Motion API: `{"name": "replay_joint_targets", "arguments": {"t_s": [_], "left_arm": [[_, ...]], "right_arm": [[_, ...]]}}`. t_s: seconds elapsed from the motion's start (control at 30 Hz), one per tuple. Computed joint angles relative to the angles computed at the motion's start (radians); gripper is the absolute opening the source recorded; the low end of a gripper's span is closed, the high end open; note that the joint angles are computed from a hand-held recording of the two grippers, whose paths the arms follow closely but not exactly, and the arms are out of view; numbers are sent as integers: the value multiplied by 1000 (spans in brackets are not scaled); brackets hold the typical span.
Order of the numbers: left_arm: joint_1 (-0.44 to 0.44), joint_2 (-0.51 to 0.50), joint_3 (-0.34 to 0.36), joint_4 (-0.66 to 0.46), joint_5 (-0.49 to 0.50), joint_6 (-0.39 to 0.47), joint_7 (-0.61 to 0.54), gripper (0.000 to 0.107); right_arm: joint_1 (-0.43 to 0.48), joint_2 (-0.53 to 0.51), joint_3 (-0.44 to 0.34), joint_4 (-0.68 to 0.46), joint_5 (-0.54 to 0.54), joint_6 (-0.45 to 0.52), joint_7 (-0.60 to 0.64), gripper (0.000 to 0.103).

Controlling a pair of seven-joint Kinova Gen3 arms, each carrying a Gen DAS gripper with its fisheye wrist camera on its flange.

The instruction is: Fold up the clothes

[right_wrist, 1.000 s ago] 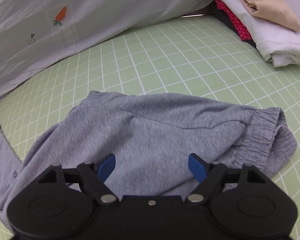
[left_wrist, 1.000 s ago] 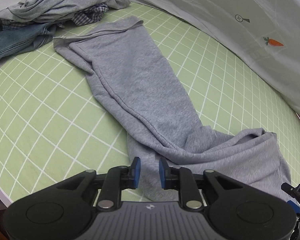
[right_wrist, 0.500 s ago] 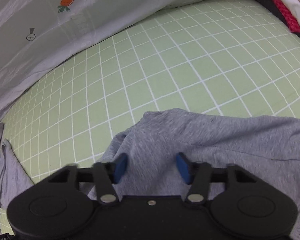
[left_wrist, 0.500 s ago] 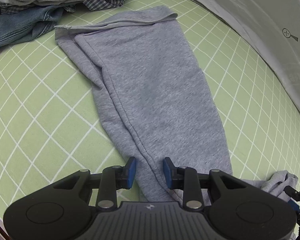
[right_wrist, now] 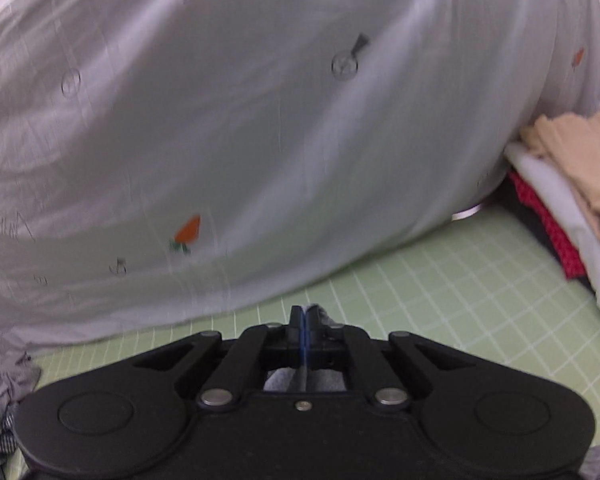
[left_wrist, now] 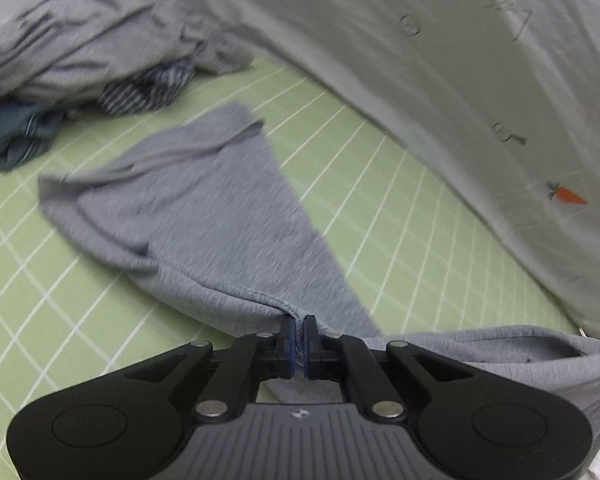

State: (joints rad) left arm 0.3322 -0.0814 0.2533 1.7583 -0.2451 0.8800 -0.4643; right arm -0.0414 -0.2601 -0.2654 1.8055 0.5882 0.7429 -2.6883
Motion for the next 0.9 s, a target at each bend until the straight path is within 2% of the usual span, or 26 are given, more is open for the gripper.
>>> {"name": "replay_joint_targets", "arguments": {"t_s": [0.07,0.13,0.2,0.27,0.33,0.4,0.47,0.53,0.57,0.63,0.67,0.7,0.77,0.9], "left_arm": [[4,-21,25,-39,-77,-9,38,4],[-4,-46,62,-75,-158,-13,77,4],[-3,-67,97,-92,-227,-1,110,4],[-14,-78,131,-105,-245,38,112,4],[-42,-63,170,-101,-211,112,99,4],[-42,-43,170,-87,-155,189,84,5],[14,-16,96,-63,-74,259,71,7],[47,-5,32,-35,2,294,51,9],[49,-6,20,-22,25,301,51,11],[41,-35,21,6,29,286,76,23],[31,-37,33,7,11,282,91,27],[30,-39,40,7,-11,279,108,33],[31,-20,52,-11,-56,280,112,37],[51,53,38,-76,-106,286,57,47]], "right_arm": [[43,-37,-26,-11,68,-26,-31,1],[135,-94,-82,-11,83,-65,-37,1],[178,-158,-104,-11,55,-66,-4,1],[204,-207,-129,-15,-23,-2,77,1],[165,-222,-115,14,-105,79,159,1],[72,-218,-61,70,-186,161,213,1],[-20,-169,-13,145,-267,242,234,1],[-110,-121,51,195,-349,323,249,2],[-135,-114,73,200,-378,354,246,7],[-129,-128,73,191,-387,368,239,33],[-103,-144,47,192,-367,351,225,53],[-59,-155,6,187,-331,330,208,61],[-17,-152,-22,181,-270,282,200,65],[-2,-67,7,145,-195,208,208,67]]}}
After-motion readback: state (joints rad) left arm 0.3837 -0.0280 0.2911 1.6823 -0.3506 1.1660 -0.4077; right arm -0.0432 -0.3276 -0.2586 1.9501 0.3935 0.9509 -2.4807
